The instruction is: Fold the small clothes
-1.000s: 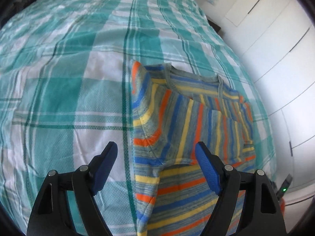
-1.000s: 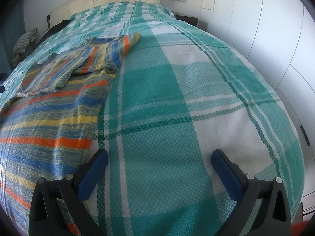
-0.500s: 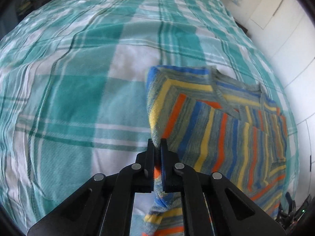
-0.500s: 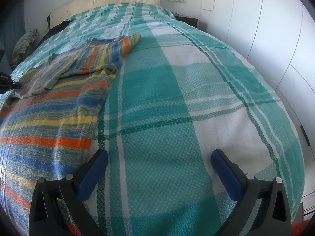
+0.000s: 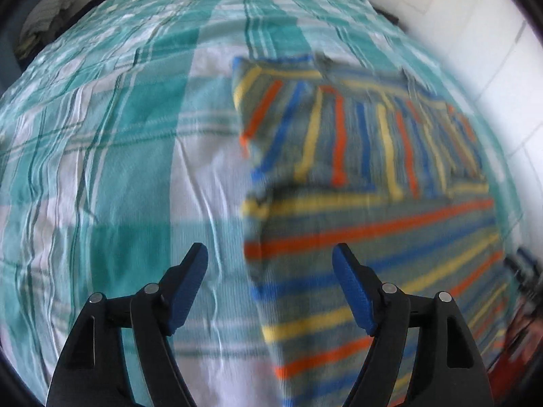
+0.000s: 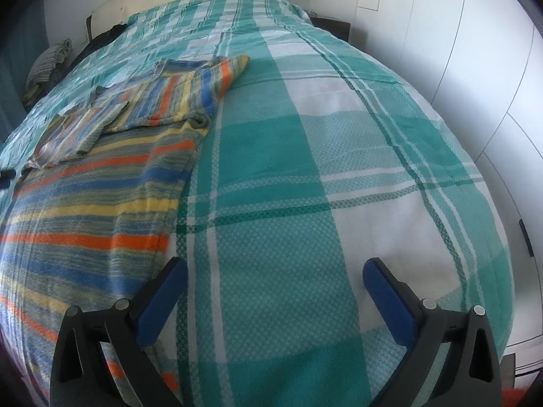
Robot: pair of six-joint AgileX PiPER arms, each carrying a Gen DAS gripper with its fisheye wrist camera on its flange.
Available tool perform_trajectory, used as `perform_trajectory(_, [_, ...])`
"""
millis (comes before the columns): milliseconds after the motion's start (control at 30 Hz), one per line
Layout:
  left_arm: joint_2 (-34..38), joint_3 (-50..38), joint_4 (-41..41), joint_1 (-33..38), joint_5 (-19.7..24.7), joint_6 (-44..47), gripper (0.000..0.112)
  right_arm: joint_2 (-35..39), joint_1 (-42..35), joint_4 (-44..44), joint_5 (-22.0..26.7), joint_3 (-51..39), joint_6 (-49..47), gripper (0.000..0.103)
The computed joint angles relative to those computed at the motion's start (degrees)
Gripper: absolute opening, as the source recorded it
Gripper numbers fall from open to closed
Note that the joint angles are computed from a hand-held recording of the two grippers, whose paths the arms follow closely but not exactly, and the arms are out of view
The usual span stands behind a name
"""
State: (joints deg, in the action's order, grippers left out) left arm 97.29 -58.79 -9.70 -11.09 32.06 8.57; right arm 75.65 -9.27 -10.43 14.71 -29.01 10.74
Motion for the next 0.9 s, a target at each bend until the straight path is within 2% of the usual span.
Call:
perform_trajectory(67, [-4.0, 7.9, 9.0, -3.7, -2.1, -5.9, 0.079, -6.1, 0.7, 9.1, 4.4, -0.4, -7.8, 0.100])
perform_trajectory(100, [-7.4, 13.2, 13.7, -5.3, -4.8, -9.4, 0.083, -10.1, 1.9, 12.9, 7.1, -0.7, -11.0, 0.100])
perform_trajectory(133, [-10.5, 16.3, 16.7, -6.0, -5.4, -11.6, 0.086, -12.5, 2.5, 17.5, 9.4, -1.0, -16.0, 0.100])
perform_trajectory(200, [-15.5, 20.5, 20.8, -6.7, -3.3, -15.0, 0.091, -14.2, 5.1, 21.6, 13.9, -1.9, -21.4, 0.101])
perform_trajectory(233, [-17.7, 21.9, 19.5, -5.9, -1.8, -13.3, 0.091, -12.6, 7.9, 20.3, 16.9, -2.6, -21.0, 0.101])
perform_trajectory(300, [-21.2, 23.9, 18.1, -4.3, 2.4, -10.1, 0.091, -5.8, 12.9, 11.1, 23.2, -3.9, -16.5, 0.098])
perform_trajectory(333, [-22.8, 24.9, 18.5, -3.8, 3.8, -9.5, 0.091, -3.2, 12.9, 6.5, 25.7, -4.1, -14.5, 0.093])
perform_trajectory(367, [-25.0, 26.0, 18.3, -3.0, 5.4, -8.4, 0.092, -2.8, 11.1, 4.2, 26.3, -3.4, -12.8, 0.093])
perform_trajectory(400, [-26.6, 26.7, 18.7, -2.6, 6.6, -8.5, 0.091, -4.2, 8.4, 4.2, 26.6, -3.0, -10.2, 0.093])
perform_trajectory(467, [-29.5, 27.8, 17.3, -1.7, 8.9, -7.6, 0.091, -6.7, 2.6, 5.2, 30.3, -4.5, -10.4, 0.093])
perform_trajectory(533, [-31.5, 28.6, 9.8, 0.4, 10.6, -1.9, 0.091, -11.0, -0.1, 5.5, 31.9, -4.8, -13.5, 0.093])
perform_trajectory(600, [-31.9, 29.7, 0.5, 3.0, 12.2, 5.7, 0.091, -14.0, -2.2, 13.0, 34.2, -5.1, -21.2, 0.093])
perform_trajectory(633, [-32.0, 30.6, -2.3, 3.2, 12.5, 7.4, 0.091, -14.7, -1.7, 14.9, 35.9, -5.3, -21.7, 0.093])
perform_trajectory(700, [-33.0, 32.7, -1.0, 0.2, 10.6, 4.0, 0.091, -17.1, 3.8, 12.0, 37.6, -4.7, -15.7, 0.093])
perform_trajectory(767, [-34.0, 33.8, 5.2, -5.1, 9.2, -4.5, 0.091, -20.5, 14.0, 1.4, 38.2, -3.7, -4.2, 0.093])
perform_trajectory(800, [-33.8, 33.0, 7.6, -7.1, 11.0, -9.5, 0.091, -22.6, 19.7, -3.9, 38.1, -2.8, 1.5, 0.093])
perform_trajectory(900, [-35.7, 32.7, 11.0, -8.7, 10.8, -14.1, 0.091, -23.1, 35.3, -16.0, 43.8, -3.5, 18.7, 0.093])
